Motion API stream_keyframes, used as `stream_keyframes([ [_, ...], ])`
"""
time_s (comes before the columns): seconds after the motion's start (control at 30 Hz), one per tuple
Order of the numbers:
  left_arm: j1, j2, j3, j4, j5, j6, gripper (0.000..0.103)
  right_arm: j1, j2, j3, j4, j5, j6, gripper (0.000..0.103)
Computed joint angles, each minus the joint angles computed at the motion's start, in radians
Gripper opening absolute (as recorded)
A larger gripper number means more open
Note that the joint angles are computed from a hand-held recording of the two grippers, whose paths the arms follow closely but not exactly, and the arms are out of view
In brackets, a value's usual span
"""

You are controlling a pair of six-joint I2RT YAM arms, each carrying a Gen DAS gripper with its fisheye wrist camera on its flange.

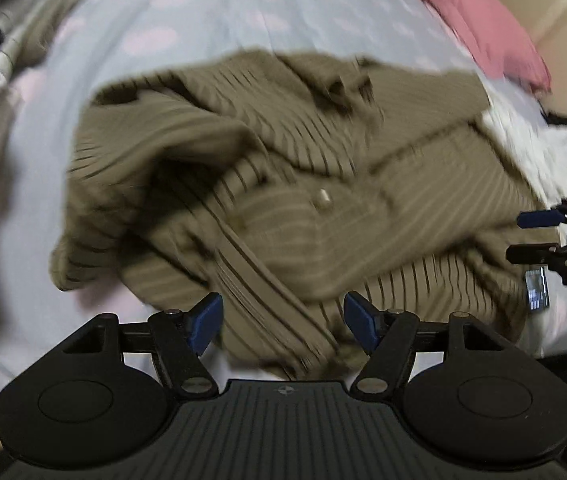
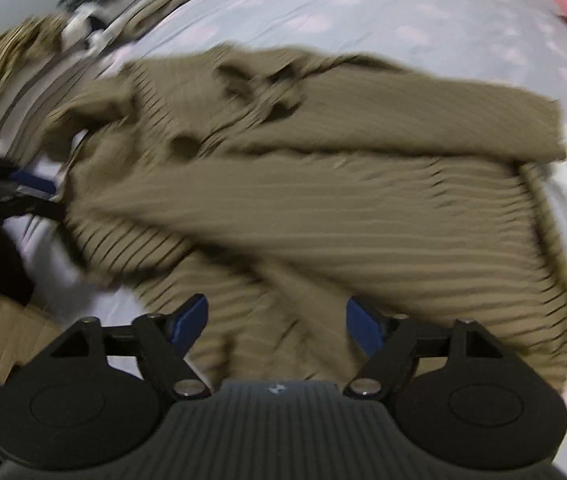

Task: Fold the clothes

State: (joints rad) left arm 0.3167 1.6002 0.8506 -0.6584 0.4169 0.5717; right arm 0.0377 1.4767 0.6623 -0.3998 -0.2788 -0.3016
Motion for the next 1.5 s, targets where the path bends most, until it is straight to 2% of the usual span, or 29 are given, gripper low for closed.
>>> stream_keyframes([
  [0.1, -0.051, 0.017, -0.03, 0.015, -0.032, 0.001, 0.064, 0.071, -0.022, -0.068, 0.01, 0.023, -0.016, 0.079],
  [0.17, -0.084, 0.03, -0.048, 0.053, -0.051, -0.006, 0.056, 0.135, -0.01, -0.12, 0.076, 0.109, -0.003, 0.073],
  [0.2, -0.097, 0.034, -0.056, 0.075, -0.059, -0.009, 0.047, 0.162, 0.012, -0.137, 0.112, 0.149, 0.009, 0.066],
  [0.23, -0.108, 0.036, -0.062, 0.097, -0.07, -0.013, 0.038, 0.177, 0.032, -0.149, 0.136, 0.174, 0.013, 0.049],
  [0.27, -0.12, 0.04, -0.068, 0.119, -0.083, -0.019, 0.034, 0.183, 0.054, -0.155, 0.157, 0.183, 0.016, 0.035],
  [0.33, -0.137, 0.038, -0.08, 0.157, -0.103, -0.03, 0.016, 0.192, 0.072, -0.165, 0.181, 0.189, 0.015, 0.024],
  [0.37, -0.137, 0.03, -0.084, 0.169, -0.108, -0.031, 0.011, 0.202, 0.062, -0.166, 0.173, 0.187, 0.011, 0.014],
  [0.43, -0.121, -0.006, -0.09, 0.183, -0.099, -0.033, 0.005, 0.212, 0.035, -0.158, 0.133, 0.149, -0.004, 0.007],
  [0.6, -0.077, -0.128, -0.115, 0.238, -0.132, -0.039, 0.003, 0.27, -0.014, -0.138, 0.018, -0.039, -0.001, 0.006],
  [0.7, -0.028, -0.15, -0.086, 0.24, -0.183, -0.034, 0.002, 0.364, -0.019, -0.142, -0.002, -0.093, 0.011, 0.006],
  [0.83, 0.045, -0.143, -0.06, 0.281, -0.257, -0.043, 0.002, 0.435, -0.03, -0.129, -0.026, -0.074, 0.023, 0.007],
  [1.0, 0.085, -0.098, 0.003, 0.177, -0.212, -0.051, 0.005, 0.403, -0.048, -0.071, -0.106, -0.077, 0.014, 0.019],
  [1.07, 0.094, -0.097, 0.019, 0.118, -0.169, -0.049, 0.016, 0.384, -0.062, -0.047, -0.147, -0.07, -0.006, 0.038],
  [1.13, 0.108, -0.093, 0.043, 0.038, -0.115, -0.061, 0.028, 0.367, -0.077, -0.026, -0.184, -0.057, -0.024, 0.043],
  [1.27, 0.14, -0.097, 0.051, -0.078, -0.032, -0.064, 0.042, 0.312, -0.087, 0.05, -0.274, -0.041, -0.066, 0.048],
  [1.4, 0.148, -0.071, 0.055, -0.159, 0.018, -0.097, 0.046, 0.274, -0.072, 0.12, -0.309, 0.037, -0.125, 0.048],
  [1.5, 0.123, -0.044, 0.04, -0.145, 0.006, -0.16, 0.048, 0.225, -0.032, 0.199, -0.331, 0.089, -0.206, 0.049],
])
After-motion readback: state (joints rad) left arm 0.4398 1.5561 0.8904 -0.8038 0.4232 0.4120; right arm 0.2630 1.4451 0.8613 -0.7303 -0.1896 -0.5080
